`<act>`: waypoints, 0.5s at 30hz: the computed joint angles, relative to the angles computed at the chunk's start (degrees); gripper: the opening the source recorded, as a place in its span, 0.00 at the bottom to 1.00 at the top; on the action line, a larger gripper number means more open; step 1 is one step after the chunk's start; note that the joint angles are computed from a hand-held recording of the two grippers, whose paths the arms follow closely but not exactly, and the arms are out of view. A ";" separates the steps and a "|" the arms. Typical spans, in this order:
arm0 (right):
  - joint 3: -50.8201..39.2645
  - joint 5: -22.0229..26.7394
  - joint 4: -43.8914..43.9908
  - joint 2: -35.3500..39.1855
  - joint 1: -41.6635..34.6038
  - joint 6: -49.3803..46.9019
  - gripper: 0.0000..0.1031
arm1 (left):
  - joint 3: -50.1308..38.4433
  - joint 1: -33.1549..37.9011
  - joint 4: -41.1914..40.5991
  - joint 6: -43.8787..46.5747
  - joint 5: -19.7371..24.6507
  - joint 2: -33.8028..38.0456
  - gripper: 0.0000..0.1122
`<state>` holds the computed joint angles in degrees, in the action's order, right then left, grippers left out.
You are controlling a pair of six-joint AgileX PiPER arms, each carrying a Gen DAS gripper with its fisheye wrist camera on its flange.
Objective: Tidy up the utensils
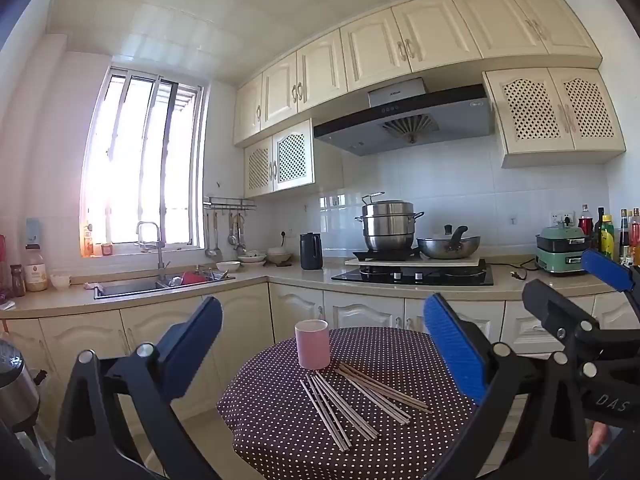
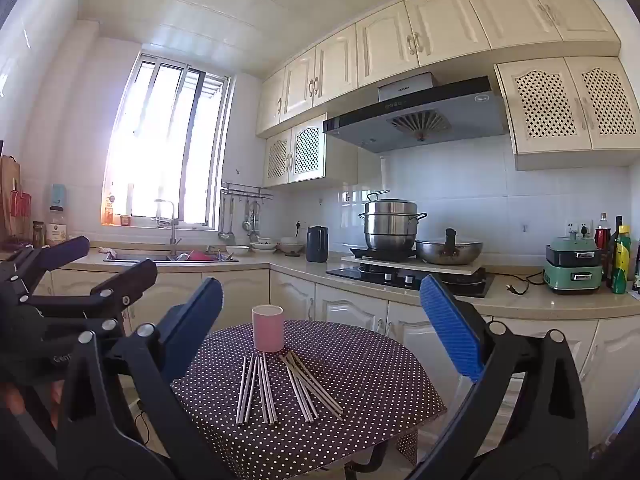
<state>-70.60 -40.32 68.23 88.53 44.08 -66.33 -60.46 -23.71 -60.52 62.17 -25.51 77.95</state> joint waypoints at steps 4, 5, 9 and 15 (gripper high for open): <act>-0.36 0.36 1.12 0.00 -0.04 -1.23 0.94 | 0.04 0.33 0.73 -0.66 0.18 0.24 0.88; -0.37 0.38 1.13 -0.02 -0.05 -1.26 0.94 | 0.19 0.25 0.96 -0.85 -0.03 0.20 0.88; -0.48 0.28 1.31 -0.02 -0.04 -1.64 0.94 | -1.40 0.82 -0.07 0.06 1.11 1.29 0.88; -0.58 -0.66 1.37 0.61 0.73 -1.48 0.94 | -1.23 0.94 -0.39 0.25 1.37 1.14 0.88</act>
<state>-71.18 -40.98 69.61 89.14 44.81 -67.80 -61.70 -22.77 -60.91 62.42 -24.14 79.09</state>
